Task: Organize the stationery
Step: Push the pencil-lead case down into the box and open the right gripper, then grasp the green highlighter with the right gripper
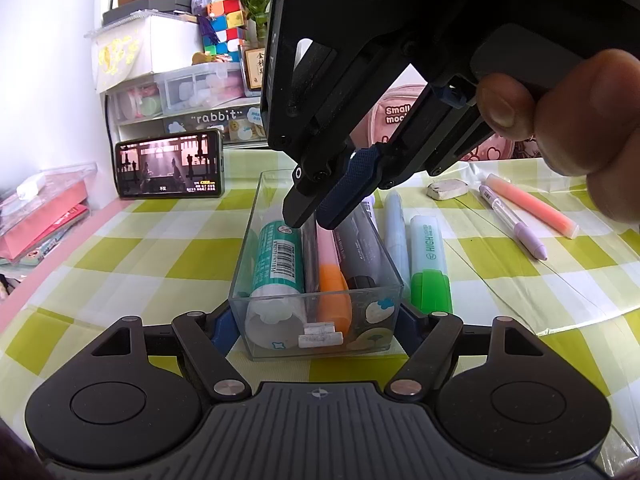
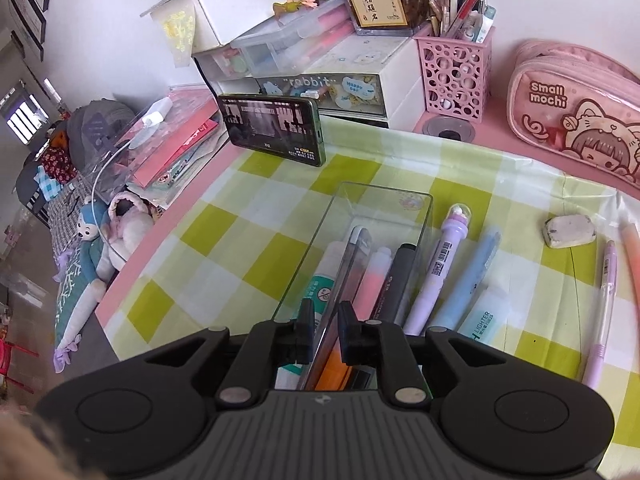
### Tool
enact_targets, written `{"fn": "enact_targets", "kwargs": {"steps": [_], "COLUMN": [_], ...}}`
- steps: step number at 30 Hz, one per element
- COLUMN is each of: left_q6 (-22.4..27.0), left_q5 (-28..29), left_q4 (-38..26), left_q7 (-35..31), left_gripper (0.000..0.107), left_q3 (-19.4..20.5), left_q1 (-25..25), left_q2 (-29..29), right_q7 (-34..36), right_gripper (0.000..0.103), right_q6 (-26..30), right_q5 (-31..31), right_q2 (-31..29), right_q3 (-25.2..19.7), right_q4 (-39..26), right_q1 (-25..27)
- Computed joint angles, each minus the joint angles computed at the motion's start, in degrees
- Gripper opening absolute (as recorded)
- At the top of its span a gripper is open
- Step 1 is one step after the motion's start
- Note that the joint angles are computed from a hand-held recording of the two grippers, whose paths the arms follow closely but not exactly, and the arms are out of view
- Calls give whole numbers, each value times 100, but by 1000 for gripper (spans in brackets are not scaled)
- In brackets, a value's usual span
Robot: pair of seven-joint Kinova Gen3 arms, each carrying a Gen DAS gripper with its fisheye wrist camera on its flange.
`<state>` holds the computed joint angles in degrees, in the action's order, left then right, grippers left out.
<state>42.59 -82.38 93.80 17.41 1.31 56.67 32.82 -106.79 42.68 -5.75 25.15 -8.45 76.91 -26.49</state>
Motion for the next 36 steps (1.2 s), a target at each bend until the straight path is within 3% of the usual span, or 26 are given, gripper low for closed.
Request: {"fn": "enact_targets", "kwargs": {"steps": [4, 7, 11, 15, 17, 20, 26, 31, 33, 36], "left_q6": [20, 22, 18, 8, 10, 15, -12, 8, 32, 51], "left_q5": [5, 13, 18, -5, -1, 5, 30, 44, 64, 84], "left_q4": [-13, -22, -23, -13, -14, -17, -25, -47, -59, -64], "left_q7": [-7, -19, -20, -1, 1, 16, 47, 28, 19, 18], "left_gripper": [74, 74, 74, 74, 74, 74, 74, 74, 74, 74], "left_q3": [0, 0, -5, -9, -6, -5, -13, -18, -22, -35], "left_q1": [7, 8, 11, 12, 10, 11, -2, 13, 22, 33], "left_q2": [14, 18, 17, 18, 18, 19, 16, 30, 37, 40], "right_q7": [139, -44, 127, 232, -129, -730, -670, -385, -486, -899], "right_gripper": [14, 14, 14, 14, 15, 15, 15, 21, 27, 26], "right_q6": [-104, -209, -417, -1010, -1263, -1038, -525, -599, -546, -641], "right_q5": [-185, -1, -237, -384, -125, 220, 191, -158, -10, 501], "right_q2": [-40, -101, -161, -460, -647, -683, -496, -349, -290, -309], "right_q3": [-111, 54, -87, -186, 51, 529, 242, -27, 126, 390], "right_q4": [83, 142, 331, 808, 1027, 1048, 1102, 1168, 1065, 1093], "right_q1": [139, -15, 241, 487, 385, 148, 493, 723, 498, 84]}}
